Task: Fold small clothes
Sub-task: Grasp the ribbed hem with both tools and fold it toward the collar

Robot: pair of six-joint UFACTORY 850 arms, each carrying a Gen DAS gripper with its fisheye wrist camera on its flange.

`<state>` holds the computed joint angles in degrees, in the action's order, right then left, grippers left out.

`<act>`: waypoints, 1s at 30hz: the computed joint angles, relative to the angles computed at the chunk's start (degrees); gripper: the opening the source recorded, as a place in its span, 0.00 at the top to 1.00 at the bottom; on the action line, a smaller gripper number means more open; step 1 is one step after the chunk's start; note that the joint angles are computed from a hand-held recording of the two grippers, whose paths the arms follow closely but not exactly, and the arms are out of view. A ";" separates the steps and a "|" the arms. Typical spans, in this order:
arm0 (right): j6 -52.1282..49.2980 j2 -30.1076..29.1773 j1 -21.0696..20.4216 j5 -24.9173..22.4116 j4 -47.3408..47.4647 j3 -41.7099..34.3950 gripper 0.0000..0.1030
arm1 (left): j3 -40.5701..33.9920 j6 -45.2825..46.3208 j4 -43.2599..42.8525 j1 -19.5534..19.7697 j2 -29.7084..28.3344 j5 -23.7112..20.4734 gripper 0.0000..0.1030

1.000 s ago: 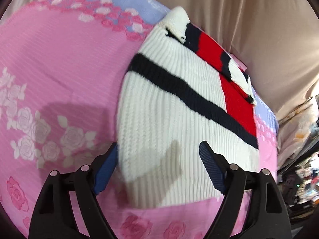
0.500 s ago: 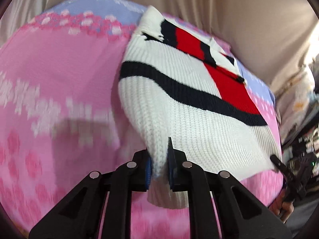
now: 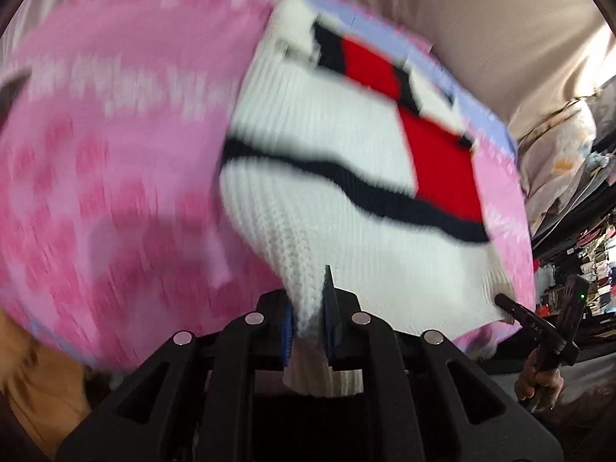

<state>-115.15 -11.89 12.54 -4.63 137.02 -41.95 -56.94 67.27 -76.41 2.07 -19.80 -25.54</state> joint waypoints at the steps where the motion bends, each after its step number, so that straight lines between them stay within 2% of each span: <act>1: -6.00 0.95 -1.08 -2.64 5.64 -0.18 0.94 | -0.95 5.92 -5.20 0.14 0.45 -0.06 0.89; 4: -14.26 1.78 -3.95 -11.08 12.03 -3.03 0.94 | -6.01 17.06 -16.19 0.03 -1.33 -1.25 0.89; 6: -16.71 -0.05 -5.66 -17.03 12.64 -6.90 0.94 | -11.12 18.43 -18.69 -0.68 -4.10 -0.87 0.89; 8: -18.59 -3.92 -6.87 -20.04 14.32 -12.03 0.94 | -19.32 15.31 -16.48 -1.86 -8.77 1.38 0.88; 10: -14.89 -9.33 -8.42 -20.56 11.49 -18.76 0.94 | -28.19 4.16 -6.82 -3.15 -14.31 4.41 0.88; 13: -2.18 -19.10 -10.34 -18.64 1.73 -30.92 0.94 | -42.80 -13.83 9.20 -4.67 -24.82 6.83 0.88; 18: 23.19 -34.05 -11.56 -12.63 -20.46 -49.50 0.94 | -67.97 -43.81 36.18 -5.08 -42.80 1.35 0.88; 20: 35.18 -38.62 -11.75 -11.48 -31.13 -55.38 0.94 | -79.77 -55.80 45.75 -5.23 -50.30 -3.55 0.87; 21: 39.84 -40.30 -11.89 -11.31 -35.07 -57.57 0.94 | -83.84 -59.54 48.36 -5.33 -52.71 -5.04 0.87; 23: 47.98 -42.91 -12.13 -11.66 -42.36 -61.33 0.94 | -86.28 -61.05 49.97 -5.51 -54.22 -4.74 0.86; 25: 47.26 -44.44 -12.51 -13.09 -40.90 -63.49 0.93 | -89.17 -61.57 50.45 -5.56 -55.79 -5.54 0.84; 27: 39.46 -44.46 -13.16 -16.45 -31.39 -63.32 0.91 | -94.98 -58.65 44.66 -4.78 -59.01 -7.64 0.77; 28: 34.98 -43.98 -13.57 -18.63 -25.39 -62.47 0.89 | -98.69 -56.58 39.12 -3.94 -61.05 -9.72 0.67; 29: 30.69 -43.68 -13.98 -21.00 -19.40 -61.66 0.80 | -101.13 -55.66 35.04 -3.29 -62.44 -10.84 0.58; 30: 26.97 -42.87 -14.45 -22.74 -13.40 -60.43 0.72 | -101.89 -54.85 30.97 -2.66 -62.90 -10.88 0.54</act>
<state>-88.18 -54.76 -1.91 -27.37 123.62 -102.38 -158.83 12.42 -45.44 -0.60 -82.71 -36.42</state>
